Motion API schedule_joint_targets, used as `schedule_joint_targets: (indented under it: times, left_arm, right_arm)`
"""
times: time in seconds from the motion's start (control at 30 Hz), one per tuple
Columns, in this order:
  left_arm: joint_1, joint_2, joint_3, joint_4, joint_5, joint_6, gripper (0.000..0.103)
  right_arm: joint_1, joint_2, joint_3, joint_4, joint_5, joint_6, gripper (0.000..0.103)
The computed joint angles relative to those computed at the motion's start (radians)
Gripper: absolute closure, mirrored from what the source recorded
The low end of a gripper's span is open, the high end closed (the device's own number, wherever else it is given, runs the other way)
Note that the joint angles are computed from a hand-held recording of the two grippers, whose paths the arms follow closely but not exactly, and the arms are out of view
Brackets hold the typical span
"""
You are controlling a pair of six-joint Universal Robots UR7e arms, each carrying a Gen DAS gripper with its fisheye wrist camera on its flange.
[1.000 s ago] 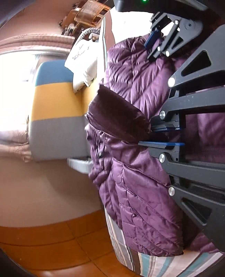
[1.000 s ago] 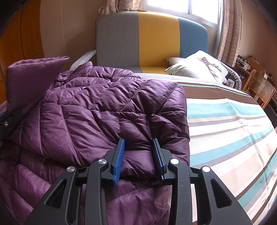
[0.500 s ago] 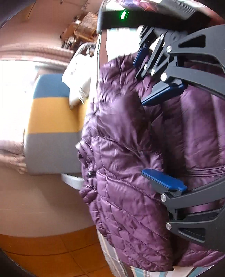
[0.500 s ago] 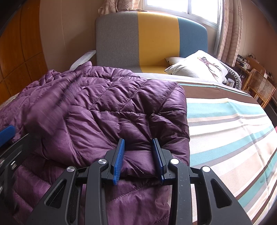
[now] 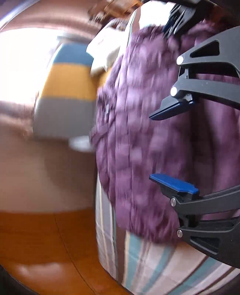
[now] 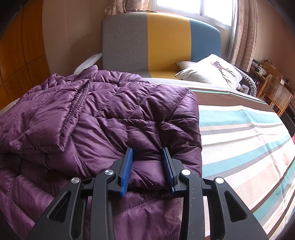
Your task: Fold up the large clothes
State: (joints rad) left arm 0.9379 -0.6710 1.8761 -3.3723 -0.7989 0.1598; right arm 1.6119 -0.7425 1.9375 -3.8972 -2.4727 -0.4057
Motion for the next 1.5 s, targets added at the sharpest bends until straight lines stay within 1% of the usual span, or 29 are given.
schedule_joint_targets:
  times: [0.07,0.1,0.17,0.2,0.27,0.37,0.4,0.5,0.53,0.57,0.63,0.67,0.7,0.73,0.8,0.83,0.9,0.93,0.97,1.03,1.1,1.13,1.2,1.27,1.3,1.33,1.4,1.43,1.5]
  left_arm:
    - [0.026,0.001,-0.025,0.01,0.041,-0.008,0.046]
    - [0.042,0.007,-0.043,0.016,0.073,-0.004,0.047]
    - [0.068,0.018,-0.074,0.051,0.11,0.001,0.046]
    - [0.09,0.013,-0.086,0.11,0.096,-0.035,0.046]
    - [0.114,0.004,-0.093,0.152,0.052,-0.081,0.045]
    - [0.113,0.016,-0.093,0.122,0.06,-0.054,0.045]
    - [0.115,0.016,-0.093,0.116,0.054,-0.05,0.044]
    - [0.115,0.016,-0.086,0.1,0.053,-0.046,0.043]
    - [0.114,0.018,-0.085,0.098,0.057,-0.042,0.043]
    - [0.113,0.019,-0.086,0.095,0.06,-0.037,0.04]
    - [0.108,0.015,-0.074,0.076,0.058,-0.034,0.032]
    - [0.108,0.012,-0.065,0.055,0.048,-0.032,0.024]
    - [0.109,0.008,-0.058,0.039,0.038,-0.031,0.022]
    - [0.112,0.0,-0.047,0.013,0.019,-0.032,0.022]
    - [0.119,-0.011,-0.032,-0.011,-0.006,-0.038,0.022]
    - [0.124,-0.018,-0.025,-0.022,-0.025,-0.044,0.022]
    - [0.132,-0.026,-0.016,-0.034,-0.054,-0.052,0.022]
    - [0.136,-0.03,-0.014,-0.034,-0.069,-0.056,0.022]
    - [0.139,-0.03,-0.015,-0.032,-0.079,-0.058,0.022]
    - [0.142,-0.031,-0.016,-0.025,-0.097,-0.059,0.022]
    - [0.146,-0.029,-0.03,0.021,-0.099,-0.068,0.022]
    - [0.145,-0.026,-0.038,0.041,-0.093,-0.073,0.021]
    - [0.141,-0.021,-0.047,0.068,-0.075,-0.074,0.018]
    - [0.137,-0.021,-0.052,0.086,-0.068,-0.074,0.016]
    - [0.136,-0.025,-0.052,0.095,-0.067,-0.079,0.015]
    - [0.13,-0.03,-0.05,0.102,-0.056,-0.086,0.015]
    - [0.109,-0.034,-0.042,0.076,-0.033,-0.071,0.014]
    - [0.101,-0.033,-0.041,0.059,-0.028,-0.057,0.013]
    - [0.079,-0.021,-0.055,0.037,-0.017,-0.018,0.012]
  right_arm:
    - [0.001,0.0,0.001,-0.002,-0.001,-0.001,0.07]
    - [0.001,0.0,0.001,-0.002,-0.002,-0.001,0.07]
    - [0.002,0.001,0.001,-0.003,-0.004,-0.003,0.07]
    - [0.002,0.001,0.0,-0.003,-0.005,-0.003,0.07]
    - [0.0,-0.006,0.005,0.009,0.002,0.009,0.07]
    - [0.005,-0.031,0.017,0.051,0.008,0.035,0.07]
    - [0.01,-0.046,0.029,0.05,0.028,0.04,0.07]
    - [0.042,-0.064,0.034,-0.008,0.079,0.031,0.07]
    - [0.051,-0.069,0.023,0.008,0.096,0.037,0.07]
    - [0.061,-0.078,0.007,0.049,0.121,0.053,0.07]
    - [0.071,-0.088,-0.041,0.179,0.16,0.101,0.07]
    - [0.072,-0.089,-0.065,0.245,0.175,0.126,0.07]
    - [0.069,-0.088,-0.087,0.3,0.193,0.149,0.07]
    - [0.063,-0.084,-0.113,0.366,0.212,0.181,0.07]
    - [0.055,-0.071,-0.149,0.464,0.202,0.238,0.07]
    - [0.045,-0.074,-0.151,0.511,0.212,0.279,0.07]
    - [0.032,-0.078,-0.126,0.532,0.215,0.335,0.077]
    - [0.03,-0.079,-0.107,0.522,0.215,0.347,0.077]
    - [0.026,-0.082,-0.075,0.487,0.219,0.354,0.077]
    - [0.021,-0.073,-0.034,0.413,0.217,0.335,0.077]
    - [0.016,-0.044,-0.031,0.326,0.209,0.259,0.077]
    - [0.013,-0.041,-0.036,0.325,0.214,0.254,0.077]
    - [0.008,-0.055,-0.038,0.343,0.234,0.275,0.077]
    - [0.024,-0.065,-0.04,0.331,0.226,0.27,0.077]
    - [0.038,-0.065,-0.035,0.279,0.222,0.235,0.076]
    - [0.05,-0.062,-0.033,0.234,0.217,0.203,0.068]
    - [0.08,-0.048,-0.043,0.142,0.208,0.116,0.061]
    - [0.092,-0.041,-0.055,0.128,0.219,0.074,0.061]
    - [0.102,-0.029,-0.095,0.2,0.239,0.043,0.061]
